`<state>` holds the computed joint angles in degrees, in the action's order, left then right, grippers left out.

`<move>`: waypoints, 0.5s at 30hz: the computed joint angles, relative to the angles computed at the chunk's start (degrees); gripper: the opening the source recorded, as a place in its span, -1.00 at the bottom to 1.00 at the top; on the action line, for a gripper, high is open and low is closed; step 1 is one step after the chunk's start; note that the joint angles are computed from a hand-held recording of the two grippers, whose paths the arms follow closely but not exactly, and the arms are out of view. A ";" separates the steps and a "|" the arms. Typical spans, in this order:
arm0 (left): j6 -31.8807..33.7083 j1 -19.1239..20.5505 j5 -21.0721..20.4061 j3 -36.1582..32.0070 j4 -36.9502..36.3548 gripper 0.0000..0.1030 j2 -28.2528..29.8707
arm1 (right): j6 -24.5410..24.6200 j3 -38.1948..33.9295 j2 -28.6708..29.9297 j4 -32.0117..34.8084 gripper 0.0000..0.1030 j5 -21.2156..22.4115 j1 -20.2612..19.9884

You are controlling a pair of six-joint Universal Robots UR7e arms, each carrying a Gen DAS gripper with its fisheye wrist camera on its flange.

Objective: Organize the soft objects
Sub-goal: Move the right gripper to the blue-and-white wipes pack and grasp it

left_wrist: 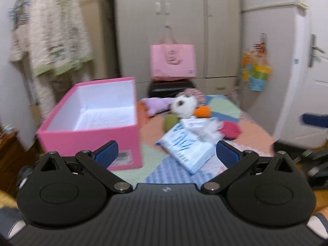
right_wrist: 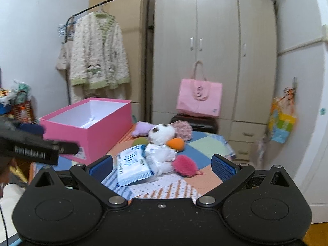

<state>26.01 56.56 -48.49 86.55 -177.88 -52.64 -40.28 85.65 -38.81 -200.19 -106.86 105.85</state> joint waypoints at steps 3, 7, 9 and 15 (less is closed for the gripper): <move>1.94 0.71 -3.44 -3.95 5.47 1.00 1.39 | 0.92 -1.07 0.47 3.06 1.00 3.89 -1.82; 4.96 1.60 -5.66 -11.00 12.55 0.97 5.35 | 1.81 -5.55 2.83 9.59 1.00 5.29 -3.53; 4.99 2.20 -6.18 -15.17 17.32 0.94 7.58 | 1.34 -7.68 4.18 12.55 1.00 6.27 -4.20; 3.92 4.27 -8.51 -29.26 34.02 0.85 14.43 | -2.09 -13.04 8.45 17.32 0.95 7.78 -5.04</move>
<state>29.93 60.82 -57.00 57.29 -143.85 -38.21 -42.37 72.62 -30.36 -182.88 -99.08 100.81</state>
